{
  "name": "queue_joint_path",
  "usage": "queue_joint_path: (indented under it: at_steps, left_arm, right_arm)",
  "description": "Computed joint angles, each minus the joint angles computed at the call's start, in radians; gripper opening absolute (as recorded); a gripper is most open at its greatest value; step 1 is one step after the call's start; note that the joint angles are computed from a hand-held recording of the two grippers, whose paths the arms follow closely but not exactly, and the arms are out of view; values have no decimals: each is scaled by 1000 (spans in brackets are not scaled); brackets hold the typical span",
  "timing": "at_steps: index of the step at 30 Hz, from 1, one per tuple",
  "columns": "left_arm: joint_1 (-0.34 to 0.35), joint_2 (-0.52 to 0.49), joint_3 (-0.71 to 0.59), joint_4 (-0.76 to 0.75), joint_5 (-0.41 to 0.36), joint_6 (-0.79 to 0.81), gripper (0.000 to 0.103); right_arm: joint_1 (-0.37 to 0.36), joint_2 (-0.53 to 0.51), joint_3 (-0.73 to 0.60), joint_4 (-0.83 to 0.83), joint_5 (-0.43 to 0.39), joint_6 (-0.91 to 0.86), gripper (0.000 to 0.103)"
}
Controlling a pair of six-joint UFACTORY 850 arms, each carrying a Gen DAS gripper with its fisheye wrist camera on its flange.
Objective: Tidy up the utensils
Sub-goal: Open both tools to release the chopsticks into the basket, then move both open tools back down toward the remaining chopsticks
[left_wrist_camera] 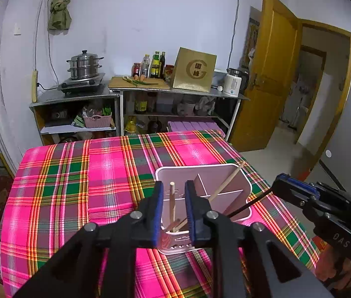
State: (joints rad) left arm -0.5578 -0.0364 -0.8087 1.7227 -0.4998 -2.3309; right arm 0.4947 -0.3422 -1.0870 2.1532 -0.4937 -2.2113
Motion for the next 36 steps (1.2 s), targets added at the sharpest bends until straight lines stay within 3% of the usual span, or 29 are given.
queue_joint_path:
  at_steps: [7, 13, 21, 25, 29, 36]
  left_arm:
    - [-64, 73, 57, -6, -79, -35, 23]
    - [-178, 140, 130, -13, -195, -88, 31]
    - [-309, 146, 208, -15, -272, -214, 33]
    - [-355, 115, 224, -16, -282, -268, 33]
    - [-389, 79, 233, -2, -271, -332, 33]
    - [-402, 19, 229, 24, -226, -406, 33]
  right_arm:
    - [-15, 88, 105, 81, -39, -99, 13]
    - [-30, 183, 240, 161, -89, -211, 13]
    - [-60, 264, 387, 207, -126, -267, 13]
    - [-60, 289, 437, 261, -115, -322, 13]
    - [-81, 288, 465, 194, -128, -252, 13]
    - [-83, 260, 478, 186, -103, -251, 13]
